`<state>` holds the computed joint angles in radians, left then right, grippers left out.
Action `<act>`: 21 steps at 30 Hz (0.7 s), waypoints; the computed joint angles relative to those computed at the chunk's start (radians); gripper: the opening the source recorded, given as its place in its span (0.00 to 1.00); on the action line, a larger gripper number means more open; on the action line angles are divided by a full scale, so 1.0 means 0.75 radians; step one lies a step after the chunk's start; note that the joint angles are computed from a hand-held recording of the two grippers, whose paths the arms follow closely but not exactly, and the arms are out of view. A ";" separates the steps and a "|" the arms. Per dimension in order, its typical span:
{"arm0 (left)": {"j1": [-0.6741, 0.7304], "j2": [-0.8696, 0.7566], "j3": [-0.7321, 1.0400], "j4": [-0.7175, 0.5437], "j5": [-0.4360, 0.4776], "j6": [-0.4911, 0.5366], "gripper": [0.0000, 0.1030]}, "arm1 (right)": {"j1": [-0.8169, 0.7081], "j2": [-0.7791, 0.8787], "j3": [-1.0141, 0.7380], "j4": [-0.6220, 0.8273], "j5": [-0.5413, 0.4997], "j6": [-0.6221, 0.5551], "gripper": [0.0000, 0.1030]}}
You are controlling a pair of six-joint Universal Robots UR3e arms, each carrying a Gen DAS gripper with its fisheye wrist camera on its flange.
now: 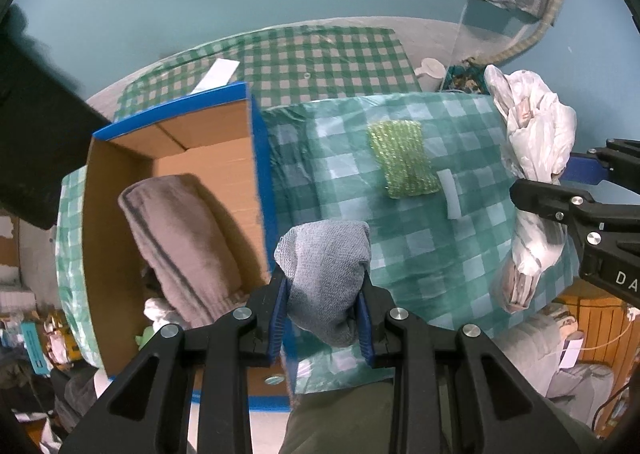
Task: Organize soft objects
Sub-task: 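Lift and carry the white bag and small grey sock over the box with both tools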
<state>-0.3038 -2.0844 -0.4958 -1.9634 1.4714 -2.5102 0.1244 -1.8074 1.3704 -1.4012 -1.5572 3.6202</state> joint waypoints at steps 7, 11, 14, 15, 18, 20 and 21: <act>0.086 -0.014 0.071 -0.042 -0.011 -0.011 0.29 | 0.073 0.170 -0.177 -0.021 -0.005 -0.009 0.35; 0.133 -0.022 0.088 -0.048 -0.009 -0.018 0.29 | 0.108 0.258 -0.274 -0.026 -0.002 -0.022 0.35; 0.166 -0.036 0.114 -0.059 -0.007 -0.021 0.29 | 0.139 0.337 -0.363 -0.025 -0.001 -0.027 0.35; 0.174 -0.036 0.114 -0.058 -0.007 -0.023 0.29 | 0.149 0.368 -0.398 -0.025 -0.001 -0.031 0.35; 0.205 -0.038 0.117 -0.059 -0.003 -0.029 0.29 | 0.169 0.442 -0.479 -0.027 0.005 -0.043 0.35; 0.230 -0.050 0.138 -0.071 -0.004 -0.032 0.29 | 0.183 0.488 -0.530 -0.026 0.006 -0.048 0.35; 0.243 -0.057 0.151 -0.078 -0.003 -0.035 0.29 | 0.193 0.520 -0.570 -0.020 0.007 -0.049 0.35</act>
<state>-0.1214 -2.1273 -0.3825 -2.0221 1.4689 -2.5361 0.2693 -1.4175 0.9430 -1.4160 -1.5518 3.5837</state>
